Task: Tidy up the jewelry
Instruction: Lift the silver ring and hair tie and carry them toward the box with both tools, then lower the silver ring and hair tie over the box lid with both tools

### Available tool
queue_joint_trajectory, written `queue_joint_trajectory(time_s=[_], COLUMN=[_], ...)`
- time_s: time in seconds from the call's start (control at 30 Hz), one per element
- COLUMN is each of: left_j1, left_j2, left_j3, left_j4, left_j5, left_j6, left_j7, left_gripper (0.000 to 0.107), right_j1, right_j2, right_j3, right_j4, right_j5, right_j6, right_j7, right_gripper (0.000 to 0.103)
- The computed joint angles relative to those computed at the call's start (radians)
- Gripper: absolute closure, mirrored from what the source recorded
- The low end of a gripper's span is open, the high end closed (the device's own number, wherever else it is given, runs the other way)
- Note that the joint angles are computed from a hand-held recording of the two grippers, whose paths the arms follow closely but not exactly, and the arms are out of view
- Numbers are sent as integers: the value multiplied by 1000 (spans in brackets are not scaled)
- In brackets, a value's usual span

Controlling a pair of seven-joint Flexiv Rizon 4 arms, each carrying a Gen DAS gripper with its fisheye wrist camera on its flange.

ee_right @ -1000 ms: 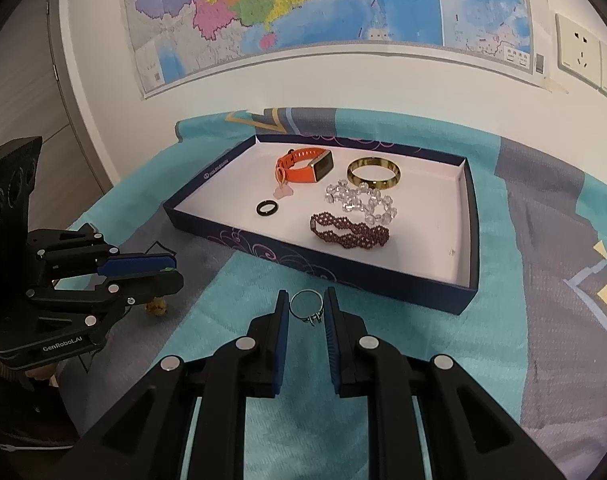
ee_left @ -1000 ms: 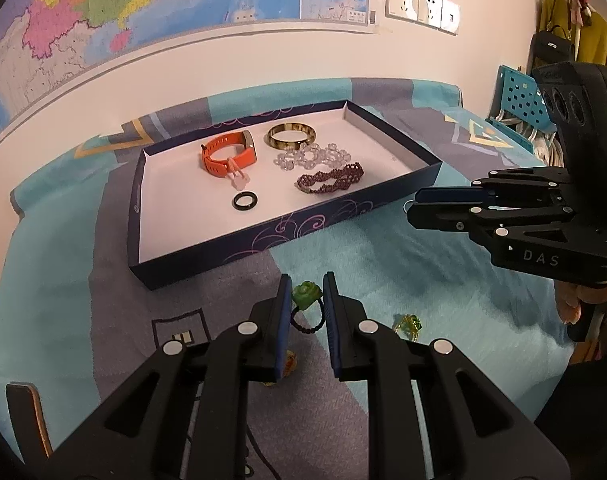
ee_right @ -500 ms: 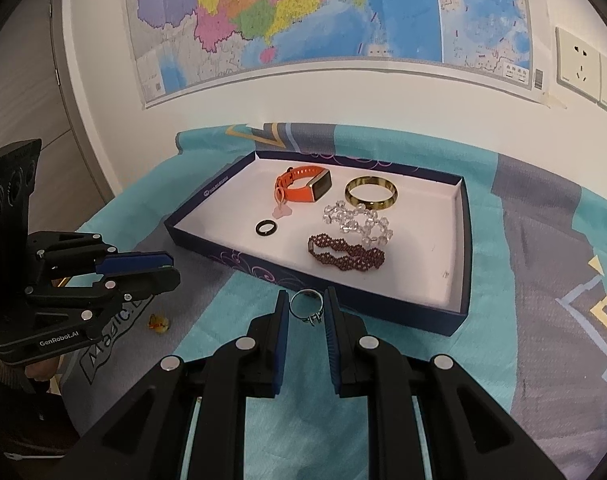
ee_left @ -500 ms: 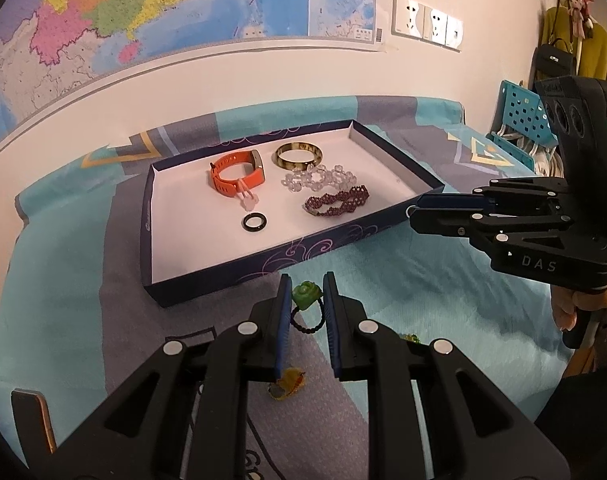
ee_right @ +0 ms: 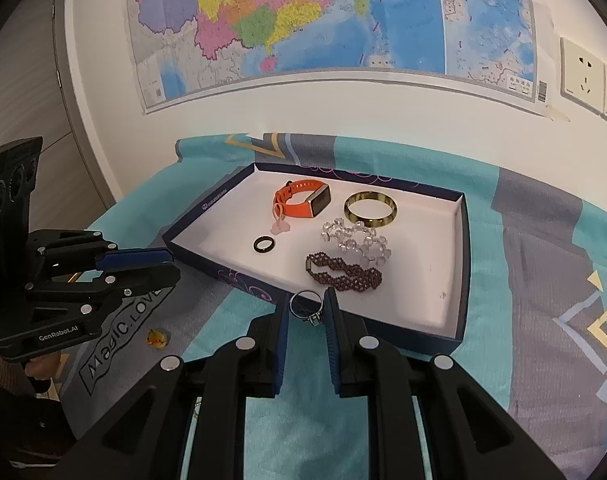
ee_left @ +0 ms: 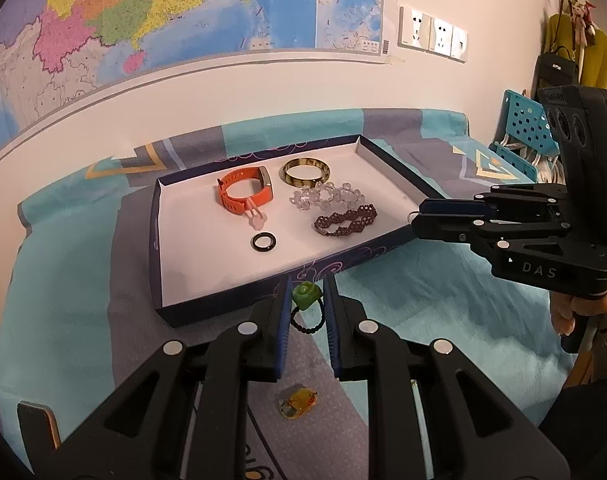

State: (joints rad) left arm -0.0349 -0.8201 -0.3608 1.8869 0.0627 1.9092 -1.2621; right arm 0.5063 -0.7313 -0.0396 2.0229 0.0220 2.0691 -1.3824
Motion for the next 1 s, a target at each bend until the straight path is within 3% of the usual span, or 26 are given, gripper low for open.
queue_joint_trajectory(time_s=[1.0], left_j1=[-10], left_j2=[-27], left_j3=[-4], left_j4=[-95], left_j5=[-41], left_j6=[-58], left_j7=[40], left_gripper=[91], right_j1=[-53], right_j2=[-26], right_j3=[15], right_j4=[-87], right_j5=[-69], right_j6=[-65], right_j7=[33], right_gripper=[87])
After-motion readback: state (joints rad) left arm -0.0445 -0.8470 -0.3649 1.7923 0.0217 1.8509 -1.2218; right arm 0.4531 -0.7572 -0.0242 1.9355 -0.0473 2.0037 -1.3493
